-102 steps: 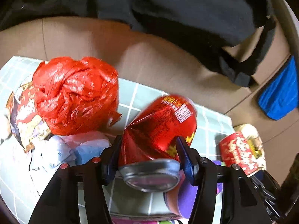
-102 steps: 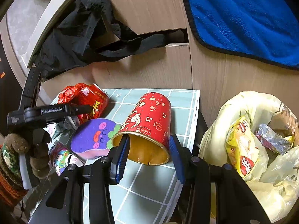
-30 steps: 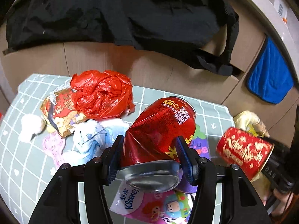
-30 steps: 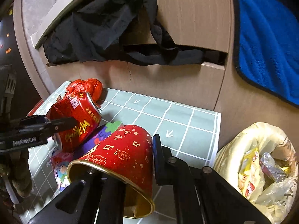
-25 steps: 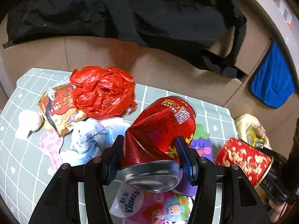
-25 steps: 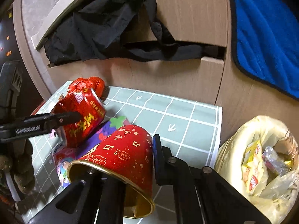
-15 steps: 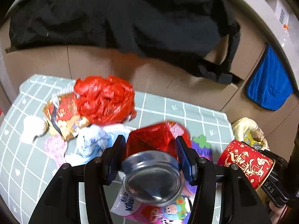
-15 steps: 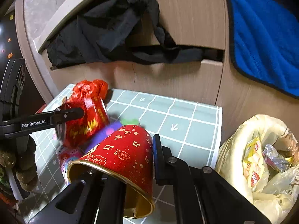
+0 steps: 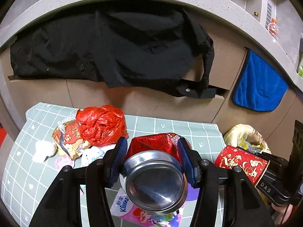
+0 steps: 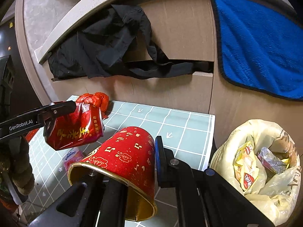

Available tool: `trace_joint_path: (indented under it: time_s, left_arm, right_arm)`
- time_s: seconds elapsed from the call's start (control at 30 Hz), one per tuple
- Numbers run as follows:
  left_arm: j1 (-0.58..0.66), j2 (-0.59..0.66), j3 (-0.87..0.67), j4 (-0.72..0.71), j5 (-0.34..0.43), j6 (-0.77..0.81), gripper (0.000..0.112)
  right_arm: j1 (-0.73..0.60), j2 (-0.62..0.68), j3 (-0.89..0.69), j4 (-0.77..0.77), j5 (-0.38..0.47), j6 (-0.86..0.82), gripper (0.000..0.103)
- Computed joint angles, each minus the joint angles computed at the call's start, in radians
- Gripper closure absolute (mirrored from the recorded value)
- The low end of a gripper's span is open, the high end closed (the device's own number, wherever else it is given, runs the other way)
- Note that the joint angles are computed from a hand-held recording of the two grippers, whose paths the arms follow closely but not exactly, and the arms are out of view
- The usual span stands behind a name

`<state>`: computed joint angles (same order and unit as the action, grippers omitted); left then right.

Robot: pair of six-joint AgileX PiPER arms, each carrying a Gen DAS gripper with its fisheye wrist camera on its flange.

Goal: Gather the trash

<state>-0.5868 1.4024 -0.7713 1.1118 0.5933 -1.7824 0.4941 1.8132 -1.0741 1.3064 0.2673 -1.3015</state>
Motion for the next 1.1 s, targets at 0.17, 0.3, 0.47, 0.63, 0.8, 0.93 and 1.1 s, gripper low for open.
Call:
trace_joint_path:
  time_s: [0.17, 0.3, 0.47, 0.63, 0.8, 0.93, 1.1]
  left_arm:
    - [-0.015, -0.003, 0.001, 0.015, 0.003, -0.022, 0.057]
    - [-0.055, -0.02, -0.02, 0.036, 0.052, -0.038, 0.057]
    - [-0.097, -0.025, -0.085, 0.013, 0.113, 0.011, 0.058]
    - [-0.154, 0.011, -0.214, 0.009, 0.169, 0.055, 0.078]
    - [-0.174, 0.146, -0.413, -0.008, 0.167, 0.123, 0.101]
    - [-0.119, 0.208, -0.431, -0.097, 0.102, 0.183, 0.101]
    - [-0.045, 0.203, -0.272, -0.177, -0.097, 0.16, 0.089]
  right_arm:
    - [-0.012, -0.011, 0.003, 0.005, 0.0, -0.003, 0.096]
    - [-0.022, -0.038, -0.003, -0.017, 0.001, 0.019, 0.096]
    - [-0.058, -0.092, -0.01, -0.011, 0.017, 0.007, 0.096]
    - [-0.157, -0.16, -0.013, 0.023, 0.07, -0.039, 0.096]
    - [-0.306, -0.205, -0.011, 0.046, 0.105, -0.098, 0.096]
    - [-0.383, -0.171, -0.02, 0.053, 0.147, -0.111, 0.096]
    - [-0.397, -0.099, -0.009, 0.078, 0.172, -0.139, 0.096]
